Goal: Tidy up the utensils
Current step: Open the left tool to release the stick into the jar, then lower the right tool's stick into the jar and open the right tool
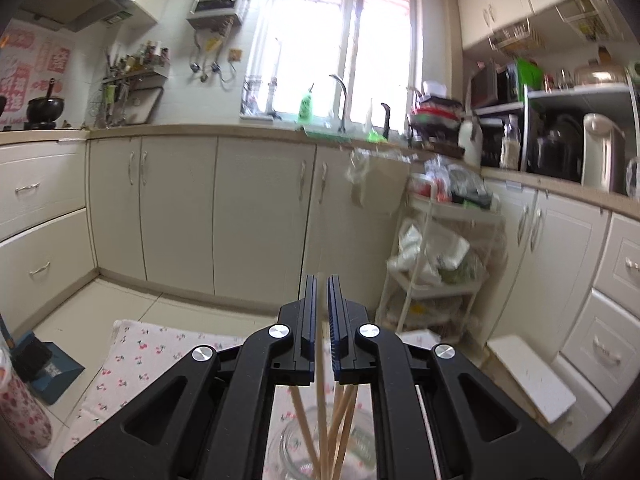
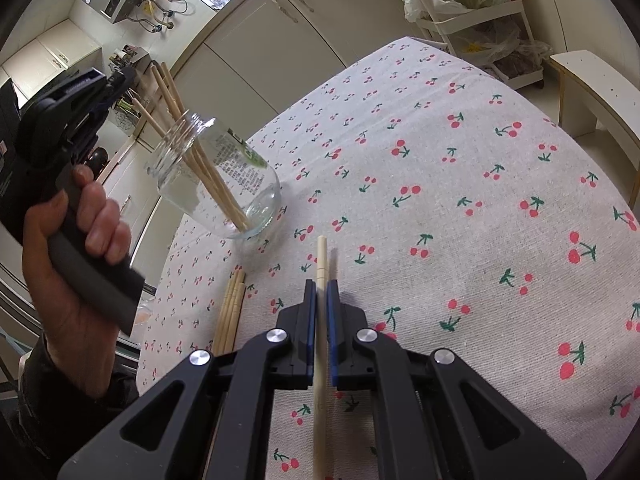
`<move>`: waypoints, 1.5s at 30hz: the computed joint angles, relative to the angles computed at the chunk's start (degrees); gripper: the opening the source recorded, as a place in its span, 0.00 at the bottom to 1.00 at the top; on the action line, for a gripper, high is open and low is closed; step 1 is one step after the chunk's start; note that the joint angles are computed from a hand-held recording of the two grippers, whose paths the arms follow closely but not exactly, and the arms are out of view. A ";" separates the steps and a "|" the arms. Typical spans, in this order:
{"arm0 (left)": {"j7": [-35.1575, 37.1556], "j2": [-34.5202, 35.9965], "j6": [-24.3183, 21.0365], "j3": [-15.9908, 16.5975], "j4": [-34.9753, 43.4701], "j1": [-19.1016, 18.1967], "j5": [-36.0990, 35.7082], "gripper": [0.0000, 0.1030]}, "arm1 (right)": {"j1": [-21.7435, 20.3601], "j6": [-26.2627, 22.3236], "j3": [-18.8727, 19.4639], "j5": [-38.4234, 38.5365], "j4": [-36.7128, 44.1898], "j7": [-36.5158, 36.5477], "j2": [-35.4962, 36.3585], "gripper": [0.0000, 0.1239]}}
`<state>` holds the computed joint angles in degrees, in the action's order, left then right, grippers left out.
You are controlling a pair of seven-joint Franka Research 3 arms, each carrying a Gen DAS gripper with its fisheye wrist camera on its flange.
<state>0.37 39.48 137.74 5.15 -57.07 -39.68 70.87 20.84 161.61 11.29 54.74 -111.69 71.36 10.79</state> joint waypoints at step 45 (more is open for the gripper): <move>-25.61 -32.63 -5.62 -19.27 -51.59 15.27 3.17 0.72 | 6.53 11.42 -4.18 -32.20 35.96 18.71 15.11 0.05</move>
<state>-25.25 6.85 132.11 -14.12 -108.66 -24.41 74.04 27.37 173.03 7.11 22.54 -75.73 90.07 25.90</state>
